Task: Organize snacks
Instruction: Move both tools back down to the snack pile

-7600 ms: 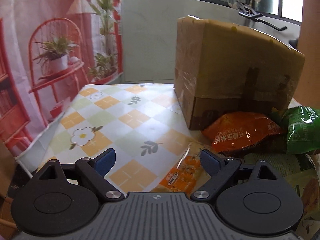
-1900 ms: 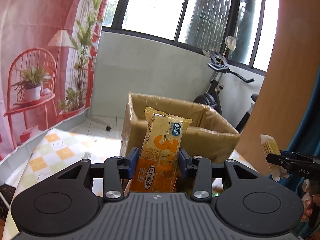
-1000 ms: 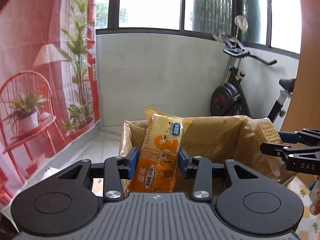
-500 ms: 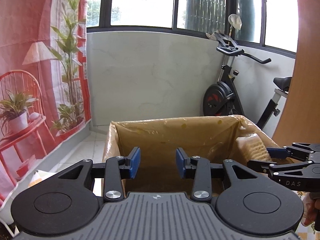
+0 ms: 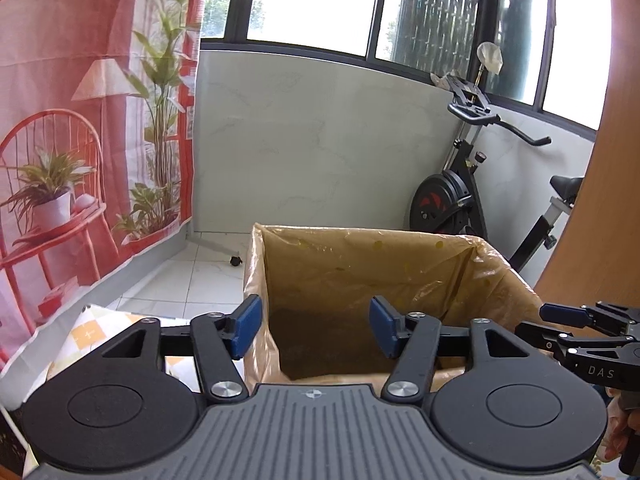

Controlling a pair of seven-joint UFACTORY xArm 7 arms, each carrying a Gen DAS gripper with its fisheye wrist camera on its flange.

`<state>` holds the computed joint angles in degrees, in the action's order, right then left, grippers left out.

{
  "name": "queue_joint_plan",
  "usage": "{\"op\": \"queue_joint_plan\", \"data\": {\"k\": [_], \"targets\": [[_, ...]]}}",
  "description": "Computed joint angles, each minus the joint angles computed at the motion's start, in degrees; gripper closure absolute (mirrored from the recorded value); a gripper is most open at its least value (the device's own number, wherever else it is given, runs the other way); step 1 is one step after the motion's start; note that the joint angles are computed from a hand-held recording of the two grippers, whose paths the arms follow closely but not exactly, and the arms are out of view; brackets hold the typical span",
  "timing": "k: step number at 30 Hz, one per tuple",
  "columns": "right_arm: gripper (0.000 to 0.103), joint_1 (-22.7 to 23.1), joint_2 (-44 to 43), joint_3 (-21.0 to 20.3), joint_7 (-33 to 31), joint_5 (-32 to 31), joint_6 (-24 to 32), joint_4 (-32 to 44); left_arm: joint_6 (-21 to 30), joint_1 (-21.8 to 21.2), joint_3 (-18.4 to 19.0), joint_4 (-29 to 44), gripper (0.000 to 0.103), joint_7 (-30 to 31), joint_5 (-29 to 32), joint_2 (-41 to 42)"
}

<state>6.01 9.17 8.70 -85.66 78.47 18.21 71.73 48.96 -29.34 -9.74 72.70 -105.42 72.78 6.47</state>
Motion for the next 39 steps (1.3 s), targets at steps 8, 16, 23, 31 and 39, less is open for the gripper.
{"op": "queue_joint_plan", "data": {"k": [8,16,23,31,39], "targets": [[0.044,0.1,-7.3,-2.6,0.1,2.7,2.8,-7.6,2.0,-0.7,-2.1,-4.1,0.038,-1.5,-3.3,-3.9],[0.044,1.5,-15.1,-5.9,-0.6,5.7,5.0,-14.5,6.1,-1.1,-4.8,-4.9,0.038,-1.1,-4.5,-6.4],[0.044,2.8,-20.4,-8.1,0.1,5.0,6.2,-18.3,11.8,-2.6,-7.2,-4.9,0.035,-1.2,-4.0,-7.6],[0.044,4.1,-26.0,-9.9,0.6,3.7,6.6,-24.2,15.0,-4.4,-9.5,-8.2,0.033,-2.8,-7.1,-10.2],[0.044,5.6,-30.0,-11.2,1.8,3.4,6.1,-29.2,14.3,-4.8,-12.0,-15.0,0.032,-4.5,-12.3,-15.1]]}}
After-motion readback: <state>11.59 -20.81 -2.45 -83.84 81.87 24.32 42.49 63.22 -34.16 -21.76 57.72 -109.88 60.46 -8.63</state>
